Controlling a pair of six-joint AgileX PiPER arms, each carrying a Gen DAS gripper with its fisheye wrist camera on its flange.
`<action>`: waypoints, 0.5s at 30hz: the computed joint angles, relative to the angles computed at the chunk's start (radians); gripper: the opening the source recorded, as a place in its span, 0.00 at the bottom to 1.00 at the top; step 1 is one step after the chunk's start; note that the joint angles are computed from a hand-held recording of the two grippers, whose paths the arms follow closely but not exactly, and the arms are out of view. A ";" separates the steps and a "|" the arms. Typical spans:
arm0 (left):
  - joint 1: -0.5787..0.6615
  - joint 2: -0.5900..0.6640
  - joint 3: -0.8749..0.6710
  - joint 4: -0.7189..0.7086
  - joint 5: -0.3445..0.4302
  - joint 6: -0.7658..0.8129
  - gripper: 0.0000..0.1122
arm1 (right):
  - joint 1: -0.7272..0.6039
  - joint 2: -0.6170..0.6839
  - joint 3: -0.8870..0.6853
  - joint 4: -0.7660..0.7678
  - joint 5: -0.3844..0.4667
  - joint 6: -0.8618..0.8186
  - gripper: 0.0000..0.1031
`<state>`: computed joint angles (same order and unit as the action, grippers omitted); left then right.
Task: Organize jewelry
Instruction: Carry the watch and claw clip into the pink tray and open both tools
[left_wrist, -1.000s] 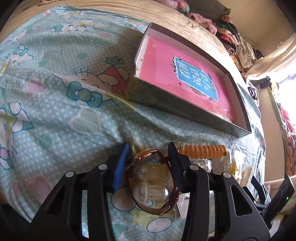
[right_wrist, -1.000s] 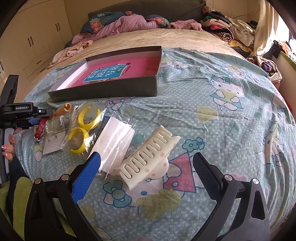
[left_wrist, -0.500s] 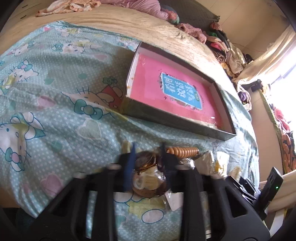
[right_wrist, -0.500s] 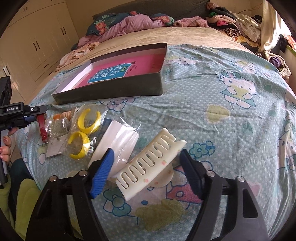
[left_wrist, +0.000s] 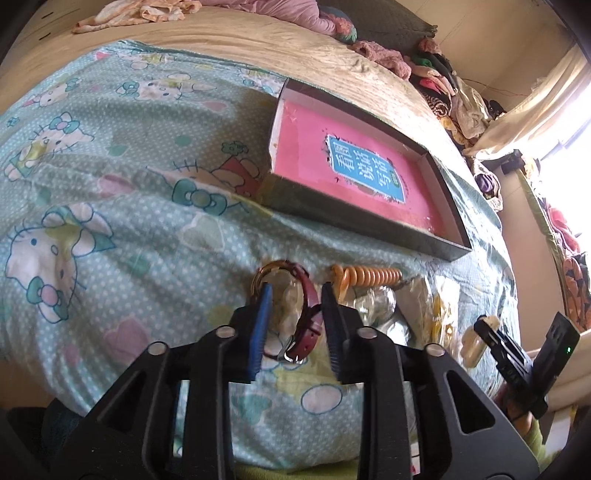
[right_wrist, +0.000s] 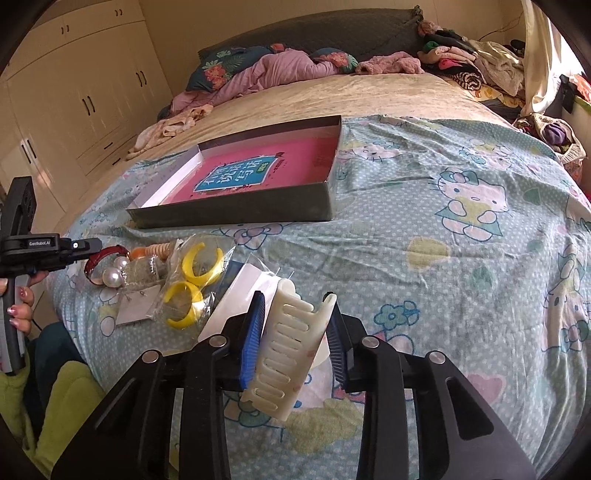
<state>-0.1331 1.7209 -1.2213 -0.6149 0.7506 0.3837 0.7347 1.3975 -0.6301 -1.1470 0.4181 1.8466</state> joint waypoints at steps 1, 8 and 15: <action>0.000 -0.011 0.014 -0.004 -0.006 0.014 0.25 | -0.004 0.002 -0.005 0.007 -0.002 -0.010 0.30; -0.059 -0.069 0.110 0.067 -0.073 0.038 0.33 | 0.001 -0.010 0.008 -0.013 -0.007 0.017 0.30; -0.089 -0.044 0.089 0.126 -0.124 0.015 0.09 | 0.009 -0.023 0.011 -0.026 0.005 0.033 0.29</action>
